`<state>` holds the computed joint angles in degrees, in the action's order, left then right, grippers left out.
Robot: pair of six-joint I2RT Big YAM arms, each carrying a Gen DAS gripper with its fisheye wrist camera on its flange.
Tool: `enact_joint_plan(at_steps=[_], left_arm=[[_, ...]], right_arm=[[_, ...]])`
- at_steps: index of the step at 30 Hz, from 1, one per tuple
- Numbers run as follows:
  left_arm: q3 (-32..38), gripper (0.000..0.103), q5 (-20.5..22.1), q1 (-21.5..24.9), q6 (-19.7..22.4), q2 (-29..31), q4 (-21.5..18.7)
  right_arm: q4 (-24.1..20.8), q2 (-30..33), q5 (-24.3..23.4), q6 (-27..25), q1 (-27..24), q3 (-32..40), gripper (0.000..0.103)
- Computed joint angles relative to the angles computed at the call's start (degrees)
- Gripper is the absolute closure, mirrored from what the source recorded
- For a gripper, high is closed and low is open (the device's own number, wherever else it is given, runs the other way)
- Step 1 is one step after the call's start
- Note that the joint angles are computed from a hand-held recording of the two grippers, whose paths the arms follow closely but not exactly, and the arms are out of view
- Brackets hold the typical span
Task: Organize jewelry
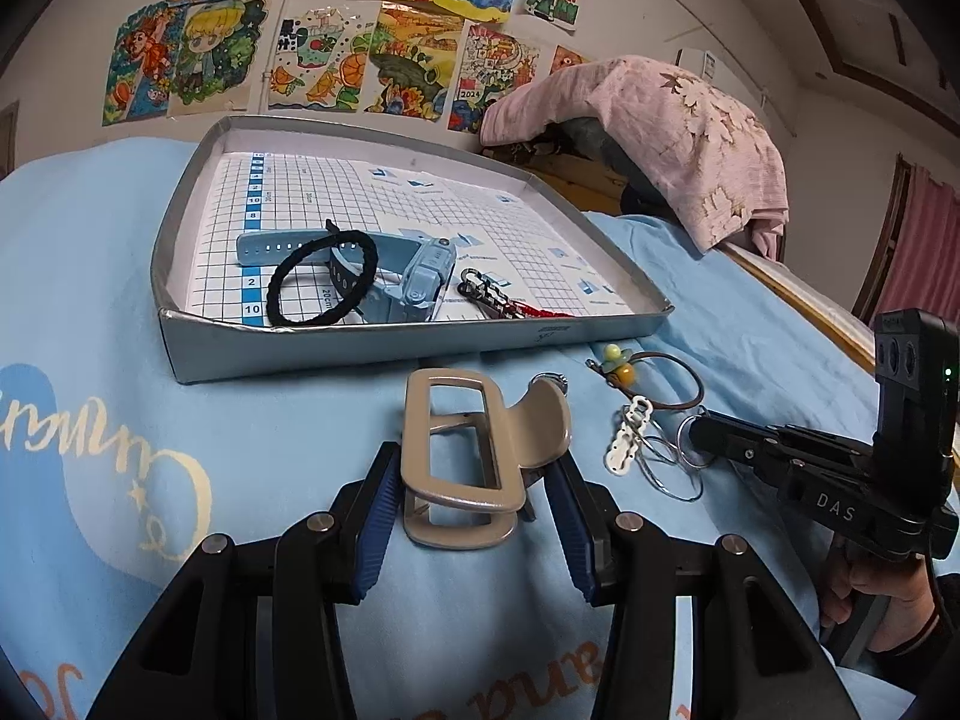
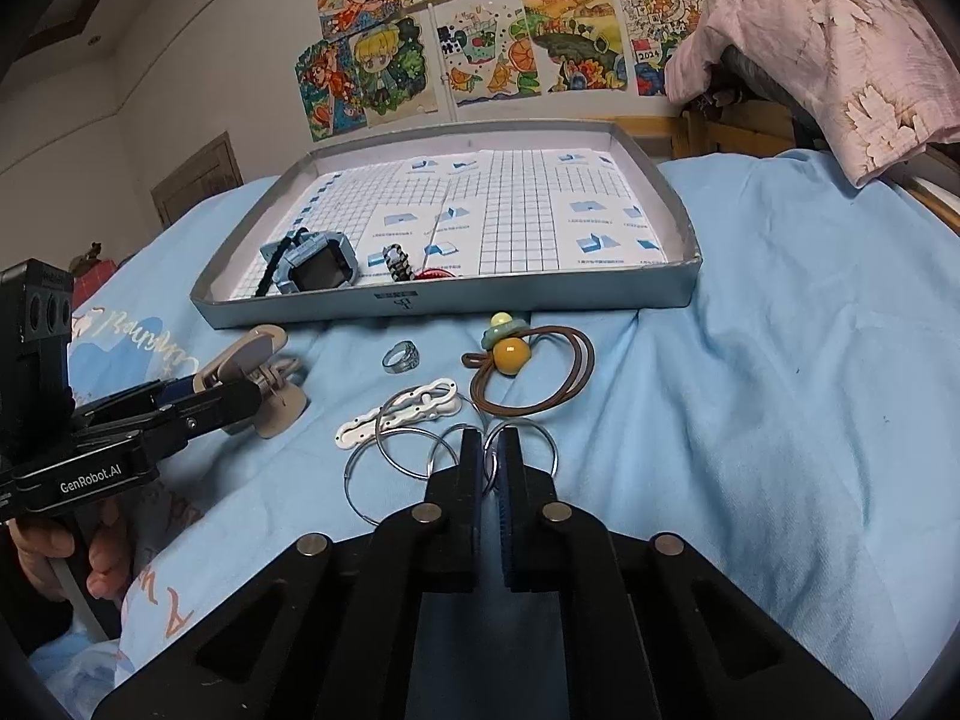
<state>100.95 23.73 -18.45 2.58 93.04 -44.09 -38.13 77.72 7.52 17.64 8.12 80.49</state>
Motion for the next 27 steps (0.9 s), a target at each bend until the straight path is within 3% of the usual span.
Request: enact_joint_plan(at_steps=[14, 22, 27], left_arm=[[-2.2, 0.058, 1.5, 0.1, 0.2, -1.4, 2.3], [-4.3, 0.058, 2.1, 0.2, -0.6, -2.8, 5.6], [-3.1, 0.058, 2.5, 0.7, -3.4, -2.9, 7.4]], right_arm=[[6.0, -2.4, -0.3, -1.8, 0.5, -2.9, 0.100], [8.3, -2.4, -0.9, -2.0, 0.6, -2.9, 0.100], [9.3, -0.4, -2.7, -2.4, 0.2, 0.1, 0.100]])
